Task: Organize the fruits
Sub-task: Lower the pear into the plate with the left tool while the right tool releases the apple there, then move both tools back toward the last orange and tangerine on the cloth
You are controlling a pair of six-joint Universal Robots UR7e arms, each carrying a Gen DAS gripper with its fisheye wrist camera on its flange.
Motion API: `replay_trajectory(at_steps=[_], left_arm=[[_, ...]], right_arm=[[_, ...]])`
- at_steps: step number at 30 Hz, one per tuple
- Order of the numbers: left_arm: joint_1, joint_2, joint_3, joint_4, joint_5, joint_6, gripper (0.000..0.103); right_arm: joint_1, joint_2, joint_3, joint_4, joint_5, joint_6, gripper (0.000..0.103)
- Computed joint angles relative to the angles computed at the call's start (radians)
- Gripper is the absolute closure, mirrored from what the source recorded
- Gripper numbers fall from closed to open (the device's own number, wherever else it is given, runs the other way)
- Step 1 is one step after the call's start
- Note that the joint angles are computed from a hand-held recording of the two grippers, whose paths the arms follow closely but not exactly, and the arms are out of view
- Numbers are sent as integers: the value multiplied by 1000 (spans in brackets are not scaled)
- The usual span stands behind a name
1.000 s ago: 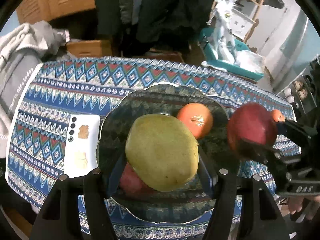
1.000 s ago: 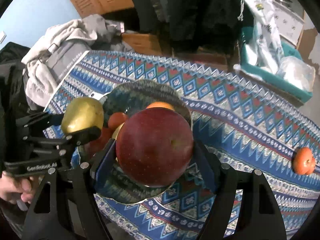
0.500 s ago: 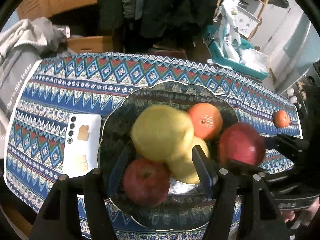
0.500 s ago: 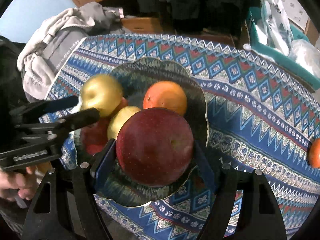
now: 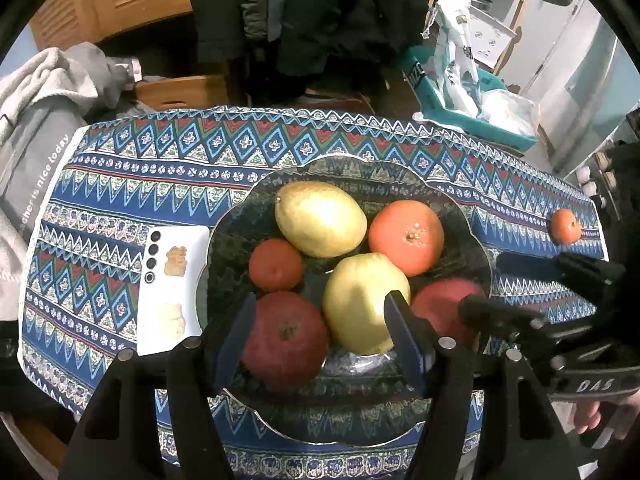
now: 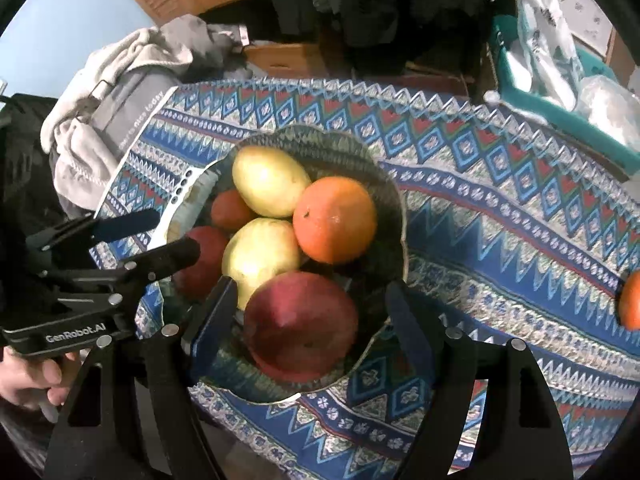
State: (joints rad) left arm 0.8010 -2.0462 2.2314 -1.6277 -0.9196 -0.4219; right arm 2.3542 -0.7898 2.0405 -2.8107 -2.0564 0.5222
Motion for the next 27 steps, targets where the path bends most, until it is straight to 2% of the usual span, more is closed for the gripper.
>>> replay_trajectory(at_steps=[9, 12, 20, 27], left_arm=[[-63, -17, 1, 56, -5, -41, 35], [-98, -23, 3, 65, -7, -56, 28], [-180, -19, 10, 79, -27, -85, 28], [-256, -10, 21, 92, -45, -110, 28]], right_arm=[[47, -58, 5, 82, -124, 21, 24], [63, -86, 16, 114, -161, 38, 22], [98, -165, 64, 181, -234, 90, 22], [115, -243, 110, 225, -270, 144, 22]])
